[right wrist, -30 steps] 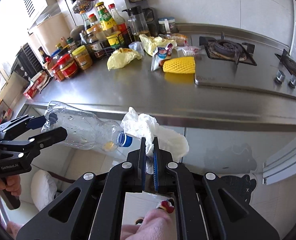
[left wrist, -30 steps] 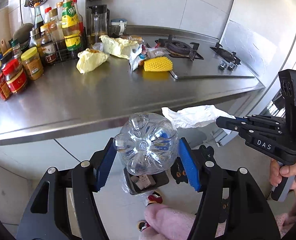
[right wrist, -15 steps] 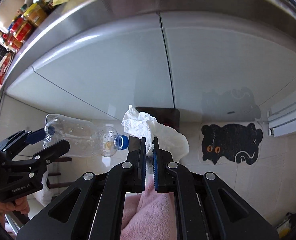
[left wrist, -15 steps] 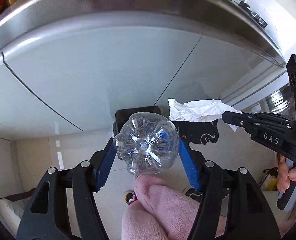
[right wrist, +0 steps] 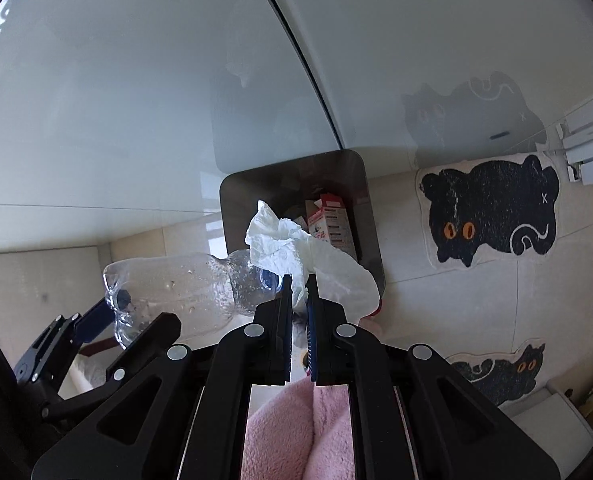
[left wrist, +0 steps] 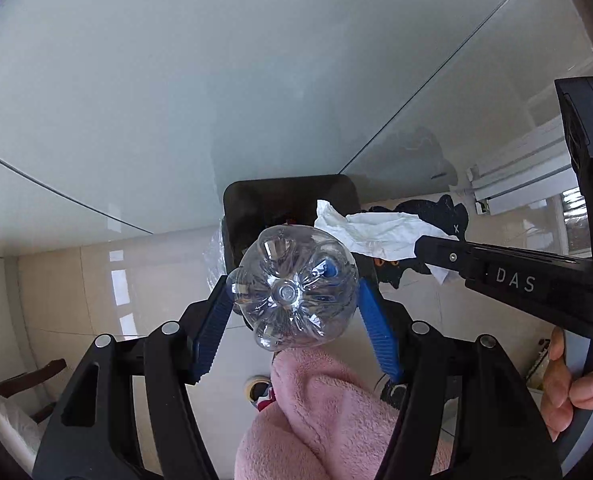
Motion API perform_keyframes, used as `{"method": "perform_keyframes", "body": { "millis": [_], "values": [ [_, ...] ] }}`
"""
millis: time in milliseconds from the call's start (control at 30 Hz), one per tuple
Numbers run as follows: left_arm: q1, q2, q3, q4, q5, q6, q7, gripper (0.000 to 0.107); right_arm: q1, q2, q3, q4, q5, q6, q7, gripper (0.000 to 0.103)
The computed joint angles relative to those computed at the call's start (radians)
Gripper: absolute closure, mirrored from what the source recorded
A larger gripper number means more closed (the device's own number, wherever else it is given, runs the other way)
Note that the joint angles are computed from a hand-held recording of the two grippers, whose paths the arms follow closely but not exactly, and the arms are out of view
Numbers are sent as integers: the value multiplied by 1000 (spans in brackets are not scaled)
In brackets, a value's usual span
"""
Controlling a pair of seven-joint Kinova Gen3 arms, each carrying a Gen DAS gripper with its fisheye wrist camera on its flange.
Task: Collect trash
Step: 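Carry bottle and tissue down to the black floor bin, then open both grippers to drop bottle and tissue into the bin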
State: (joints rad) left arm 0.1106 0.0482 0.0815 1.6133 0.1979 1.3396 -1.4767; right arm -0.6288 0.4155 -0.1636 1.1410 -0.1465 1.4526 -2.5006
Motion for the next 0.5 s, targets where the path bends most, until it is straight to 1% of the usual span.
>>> {"method": "perform_keyframes", "body": {
  "millis": [67, 200, 233, 267, 300, 333, 367, 433, 500],
  "values": [
    [0, 12, 0, 8, 2, -9, 1, 47, -2, 12, 2, -7, 0, -4, -8, 92],
    [-13, 36, -8, -1, 13, 2, -1, 46, 6, 28, 1, -23, -16, -9, -8, 91],
    [-17, 41, -9, -3, 19, 8, -6, 46, 7, 34, 2, -31, -18, -7, -10, 88],
    [-19, 48, -9, -13, 24, 16, -7, 42, 13, 31, 1, -25, -28, -21, -12, 66],
    [-23, 45, -11, -15, 27, 22, -11, 37, 13, 24, 4, -17, -29, -40, -19, 49],
    [-24, 44, -11, -18, 23, 21, -11, 35, 5, 19, 9, -17, -14, -49, -31, 28],
    [-24, 43, -10, -21, 19, 21, -12, 31, 0, 19, 12, -28, -1, -45, -35, 30],
    [-28, 44, -12, -28, 28, 22, -19, 27, 3, 27, 12, -47, 1, -36, -37, 30],
    [-33, 41, -13, -36, 34, 25, -19, 15, 5, 26, 15, -56, 4, -33, -48, 29]
  ]
}}
